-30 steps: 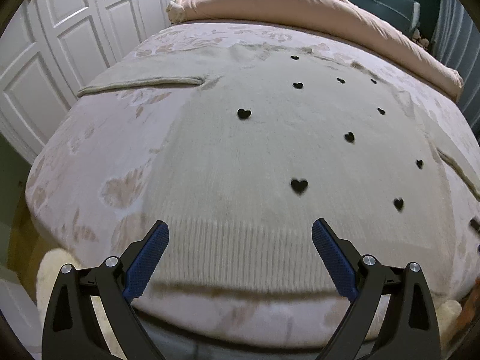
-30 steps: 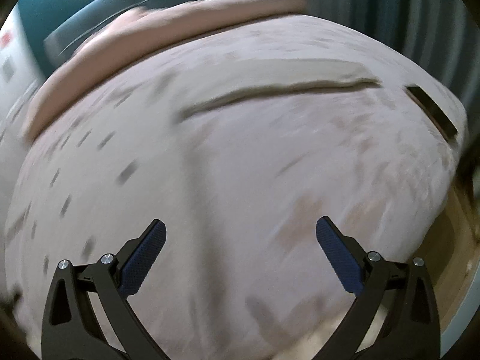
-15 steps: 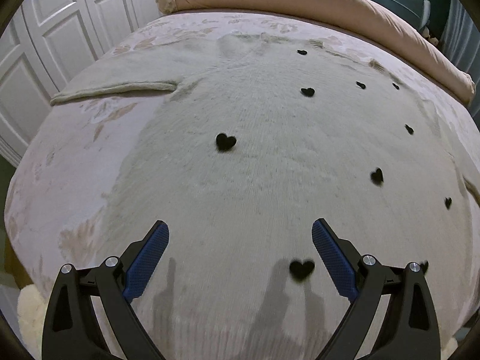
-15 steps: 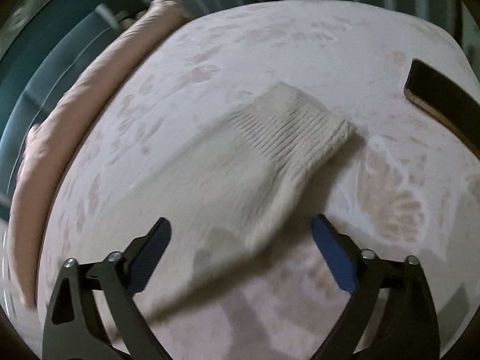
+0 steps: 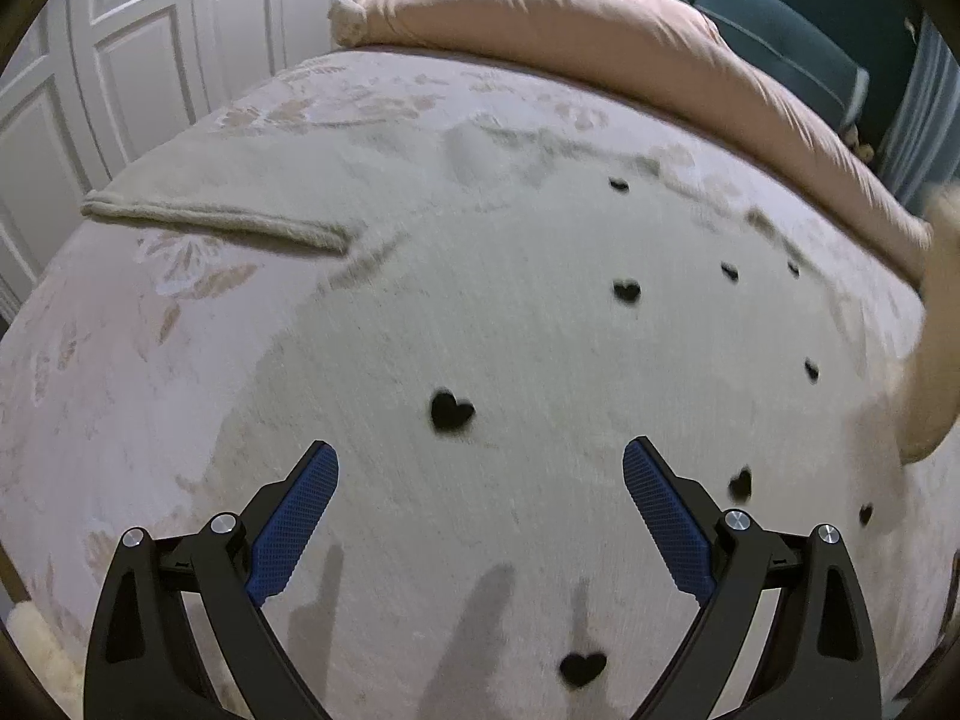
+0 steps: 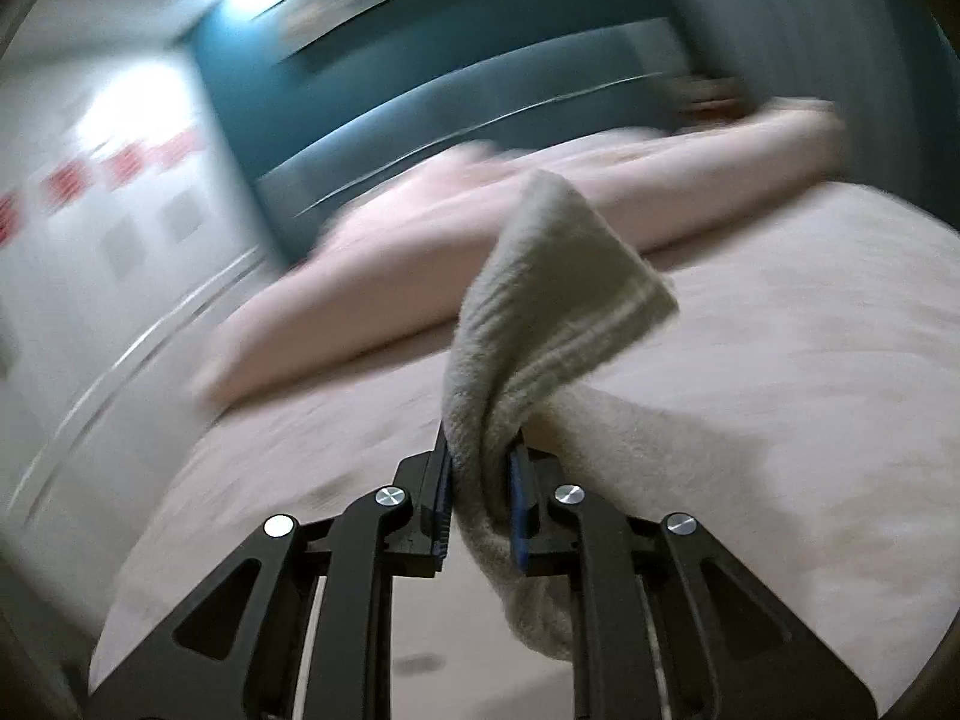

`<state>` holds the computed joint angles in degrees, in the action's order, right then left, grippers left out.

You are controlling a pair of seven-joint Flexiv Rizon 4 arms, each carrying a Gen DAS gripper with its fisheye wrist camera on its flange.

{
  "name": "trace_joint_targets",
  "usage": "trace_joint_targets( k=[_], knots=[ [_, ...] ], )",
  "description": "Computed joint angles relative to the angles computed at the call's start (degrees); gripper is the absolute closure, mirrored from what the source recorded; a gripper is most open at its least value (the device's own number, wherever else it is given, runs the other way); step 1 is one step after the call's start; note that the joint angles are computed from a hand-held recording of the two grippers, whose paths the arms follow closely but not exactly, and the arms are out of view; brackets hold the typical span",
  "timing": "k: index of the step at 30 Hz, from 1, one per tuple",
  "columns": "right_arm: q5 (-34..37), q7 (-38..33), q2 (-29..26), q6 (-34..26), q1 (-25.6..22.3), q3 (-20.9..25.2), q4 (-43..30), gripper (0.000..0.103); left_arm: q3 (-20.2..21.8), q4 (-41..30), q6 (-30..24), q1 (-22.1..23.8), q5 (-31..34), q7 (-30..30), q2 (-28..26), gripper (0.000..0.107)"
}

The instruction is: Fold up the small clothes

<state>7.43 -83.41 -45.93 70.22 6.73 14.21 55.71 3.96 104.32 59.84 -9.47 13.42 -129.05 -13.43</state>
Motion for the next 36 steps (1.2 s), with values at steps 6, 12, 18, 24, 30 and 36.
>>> trace_joint_targets(
  k=[6,12,18,24,30,36],
  knots=[
    [-4.38,-1.67,-5.78,-11.49,10.33,-0.68,-2.15,0.066,-4.11,3.78,7.91,5.43,-14.4,10.48,-0.75,0.013],
    [0.33,1.98,4.1,-1.42,7.24,-0.85,16.76,0.046,-9.43,2.57,13.27,9.26,-33.08,24.13,-6.16,0.013],
    [0.94,9.76,9.89,0.81,1.71,-2.63,27.11,0.045,-11.0,-7.03,11.68,9.37,-40.25,26.86,-15.81,0.013],
    [4.76,13.44,8.23,2.1,-3.49,0.06,25.85,0.038,-14.54,-13.07,11.01,10.52,-44.17,29.55,-20.78,0.064],
    [7.71,11.97,3.3,1.72,-6.4,5.4,16.96,0.097,-16.85,-14.57,17.35,10.8,-46.36,36.09,-20.43,0.102],
    [5.05,10.99,4.08,8.72,-3.7,1.72,20.0,0.097,-11.23,-13.36,22.35,7.42,-41.85,36.58,-18.05,0.101]
  ],
)
